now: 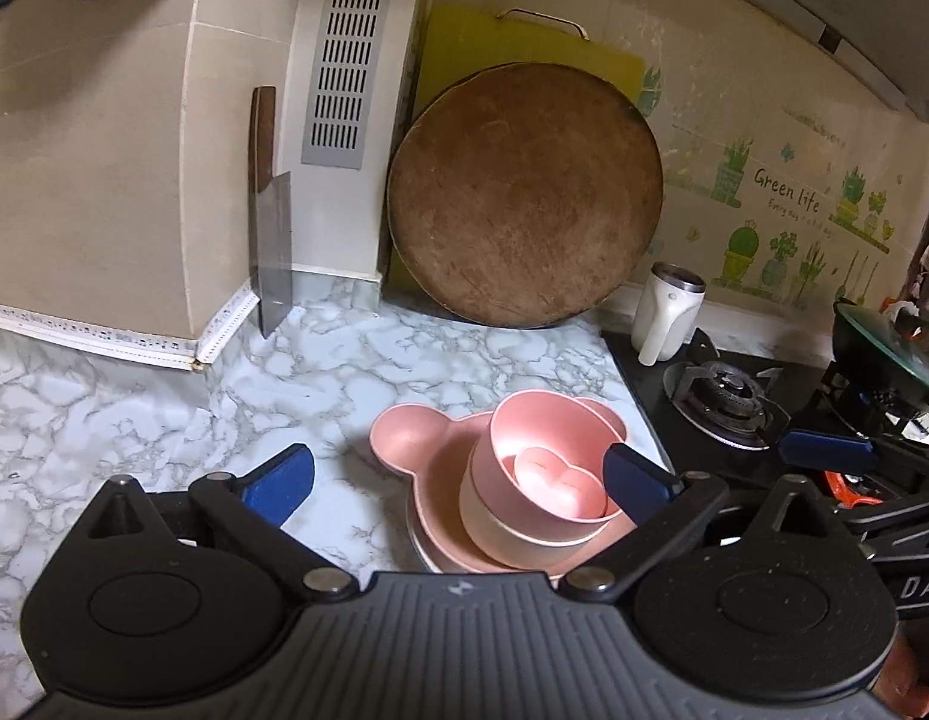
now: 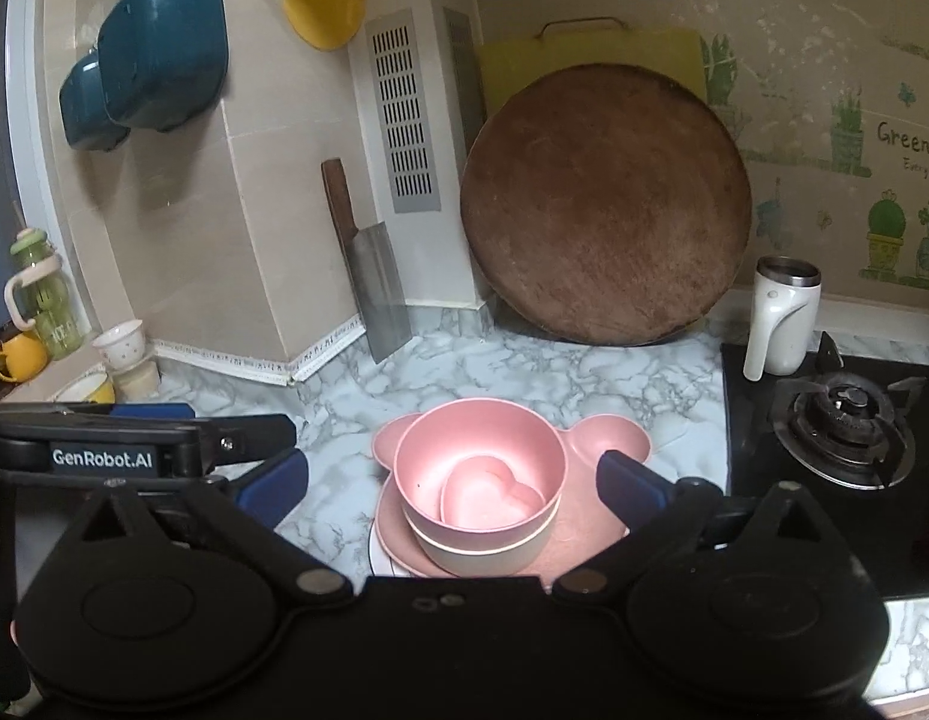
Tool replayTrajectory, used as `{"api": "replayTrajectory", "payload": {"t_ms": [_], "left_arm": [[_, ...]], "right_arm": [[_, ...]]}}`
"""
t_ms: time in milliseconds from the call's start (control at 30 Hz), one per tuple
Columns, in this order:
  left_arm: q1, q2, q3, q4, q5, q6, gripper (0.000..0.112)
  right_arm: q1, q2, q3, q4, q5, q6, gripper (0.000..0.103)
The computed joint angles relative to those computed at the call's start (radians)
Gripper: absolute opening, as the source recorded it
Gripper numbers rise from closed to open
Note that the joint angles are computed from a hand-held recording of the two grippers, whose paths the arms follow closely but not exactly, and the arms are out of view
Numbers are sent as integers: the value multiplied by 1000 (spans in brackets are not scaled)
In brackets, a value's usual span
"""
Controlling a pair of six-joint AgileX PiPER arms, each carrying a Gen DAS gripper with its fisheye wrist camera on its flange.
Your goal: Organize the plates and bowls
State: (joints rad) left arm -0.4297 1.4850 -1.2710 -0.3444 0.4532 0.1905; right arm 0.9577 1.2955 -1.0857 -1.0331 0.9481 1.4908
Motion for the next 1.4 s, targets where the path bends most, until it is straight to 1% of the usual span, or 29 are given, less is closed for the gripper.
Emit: {"api": "replayTrajectory", "payload": {"t_ms": [67,167,400,633,967,1400], "left_arm": [[-3,-8,6,31,12,-30,103],[-5,-16,11,45,40,-49,103],[-8,-30,30,73,60,-104,103],[-12,-35,39,77,78,-130,103],[-23,-41,42,76,83,-137,103],[-38,-6,12,39,97,-99,103]], "right_arm": [[13,0,-1,2,25,24,103],[21,-2,3,17,35,51,103],[51,-2,4,25,79,101,103],[59,-12,21,39,70,117,103],[59,-27,34,51,71,141,103],[47,-39,40,62,77,138,103]]}}
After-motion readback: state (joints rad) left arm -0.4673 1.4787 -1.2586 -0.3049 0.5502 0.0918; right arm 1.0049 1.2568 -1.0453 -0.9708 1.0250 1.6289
